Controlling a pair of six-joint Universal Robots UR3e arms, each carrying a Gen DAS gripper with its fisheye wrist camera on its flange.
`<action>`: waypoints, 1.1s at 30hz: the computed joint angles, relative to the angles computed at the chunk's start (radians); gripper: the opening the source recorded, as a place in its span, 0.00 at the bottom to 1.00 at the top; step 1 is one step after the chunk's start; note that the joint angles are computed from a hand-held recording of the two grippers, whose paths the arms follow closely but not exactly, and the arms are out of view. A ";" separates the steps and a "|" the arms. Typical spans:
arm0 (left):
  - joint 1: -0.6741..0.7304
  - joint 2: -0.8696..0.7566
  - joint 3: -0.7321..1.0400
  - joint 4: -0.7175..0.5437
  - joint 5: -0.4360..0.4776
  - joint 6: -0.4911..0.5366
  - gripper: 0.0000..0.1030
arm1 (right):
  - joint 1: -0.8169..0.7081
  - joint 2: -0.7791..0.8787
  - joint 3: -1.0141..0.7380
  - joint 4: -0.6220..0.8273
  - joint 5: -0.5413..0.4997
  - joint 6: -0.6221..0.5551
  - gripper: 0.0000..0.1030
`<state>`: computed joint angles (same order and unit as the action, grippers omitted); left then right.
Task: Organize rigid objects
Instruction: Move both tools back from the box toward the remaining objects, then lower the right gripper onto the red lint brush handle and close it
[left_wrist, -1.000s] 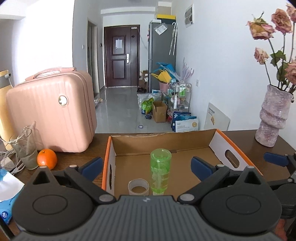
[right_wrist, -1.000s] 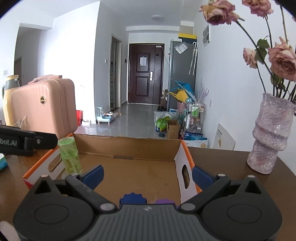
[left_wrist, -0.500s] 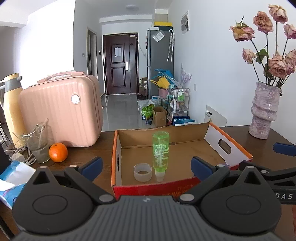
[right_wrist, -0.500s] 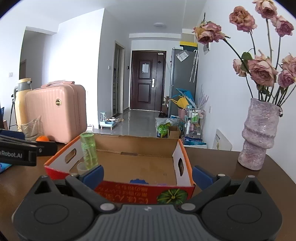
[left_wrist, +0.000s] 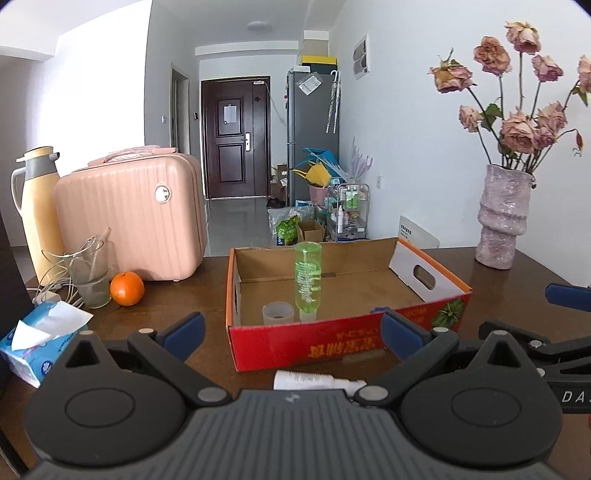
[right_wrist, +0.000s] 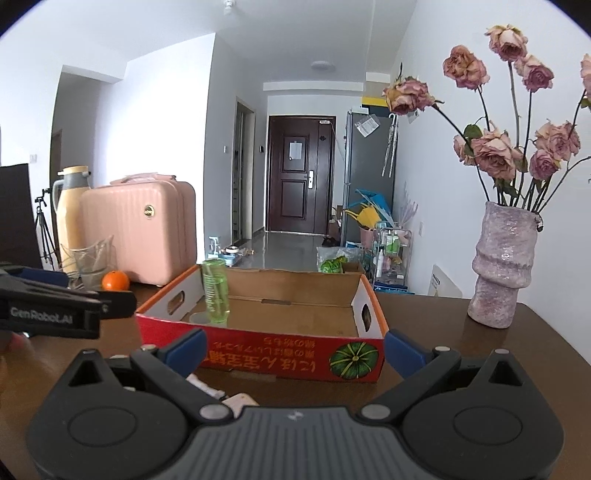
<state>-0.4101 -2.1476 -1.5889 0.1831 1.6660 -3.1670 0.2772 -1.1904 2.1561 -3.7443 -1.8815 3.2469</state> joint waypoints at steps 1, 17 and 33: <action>-0.004 0.013 -0.028 0.017 0.004 -0.001 1.00 | 0.008 -0.006 0.015 -0.011 -0.006 0.004 0.99; 0.003 0.205 -0.467 0.207 -0.013 -0.044 1.00 | 0.165 -0.036 0.261 -0.093 -0.128 0.117 0.99; 0.052 0.178 -0.576 0.292 -0.063 -0.062 1.00 | 0.228 0.051 0.237 -0.074 -0.165 0.167 0.99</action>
<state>-0.3582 -1.9692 -2.1645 0.4752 1.6027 -3.2291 0.5052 -1.1397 2.3935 -3.8188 -2.0463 3.4144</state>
